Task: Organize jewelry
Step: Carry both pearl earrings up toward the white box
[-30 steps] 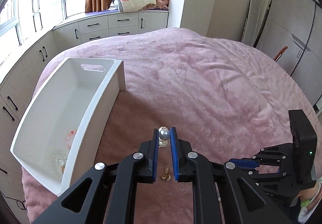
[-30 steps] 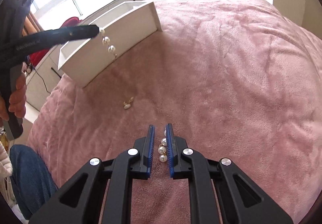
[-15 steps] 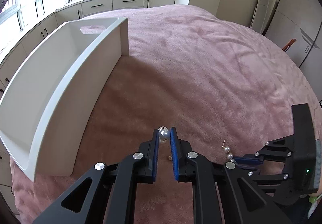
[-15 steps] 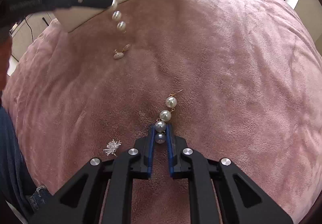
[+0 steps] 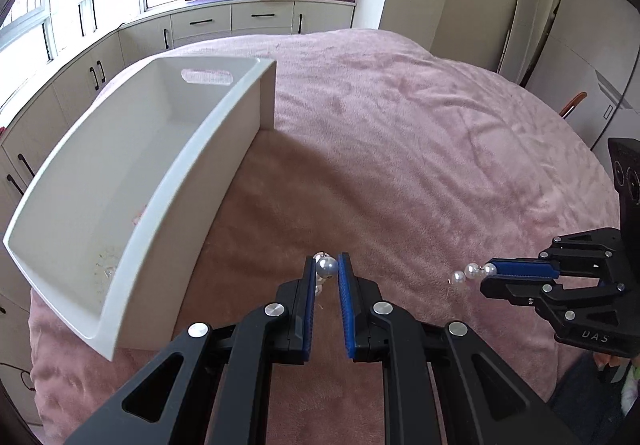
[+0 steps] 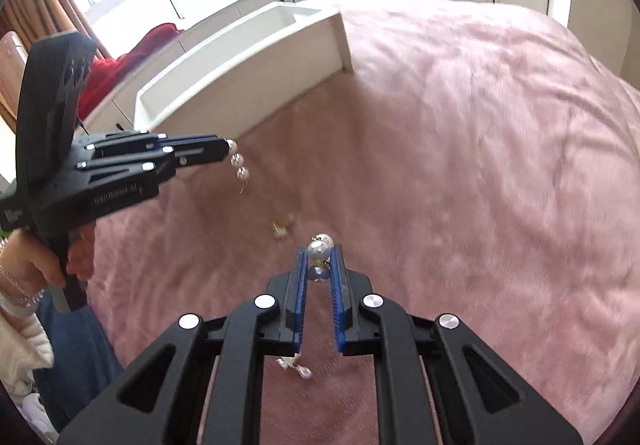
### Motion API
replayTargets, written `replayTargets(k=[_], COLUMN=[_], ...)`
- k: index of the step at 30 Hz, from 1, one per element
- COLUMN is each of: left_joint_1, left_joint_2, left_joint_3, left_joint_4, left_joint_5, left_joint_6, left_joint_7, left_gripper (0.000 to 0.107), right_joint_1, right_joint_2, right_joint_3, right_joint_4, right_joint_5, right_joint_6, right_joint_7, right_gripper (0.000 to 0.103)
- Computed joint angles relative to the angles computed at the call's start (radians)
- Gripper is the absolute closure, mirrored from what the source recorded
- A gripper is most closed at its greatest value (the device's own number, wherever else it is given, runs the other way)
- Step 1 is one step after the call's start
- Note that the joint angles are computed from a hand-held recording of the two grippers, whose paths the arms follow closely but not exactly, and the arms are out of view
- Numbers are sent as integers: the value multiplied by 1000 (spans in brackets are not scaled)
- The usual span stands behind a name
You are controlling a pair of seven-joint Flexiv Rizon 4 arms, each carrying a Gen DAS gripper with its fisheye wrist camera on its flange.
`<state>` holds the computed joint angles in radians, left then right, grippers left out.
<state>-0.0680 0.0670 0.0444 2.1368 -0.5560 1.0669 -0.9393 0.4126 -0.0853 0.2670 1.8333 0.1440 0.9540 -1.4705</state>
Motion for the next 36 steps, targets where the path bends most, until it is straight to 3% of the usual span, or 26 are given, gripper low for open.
replayTargets(k=[8, 18, 36], left_joint_1=[11, 73, 210], left_joint_2=[41, 63, -36], left_joint_3=[21, 70, 92], left_joint_4=[-44, -95, -146], left_joint_5=[-36, -40, 24], left_joint_6=[-7, -17, -45], left_joint_7=[30, 41, -18], left_gripper=[90, 91, 90], right_joint_1=[31, 95, 216], right_joint_2=[-84, -214, -462], right_joint_3=[1, 6, -18], right_joint_4=[-166, -404, -737], right_joint_5=[-57, -156, -222], right_joint_6=[31, -19, -145], right_joint_7=[-34, -61, -65], right_gripper=[91, 91, 91])
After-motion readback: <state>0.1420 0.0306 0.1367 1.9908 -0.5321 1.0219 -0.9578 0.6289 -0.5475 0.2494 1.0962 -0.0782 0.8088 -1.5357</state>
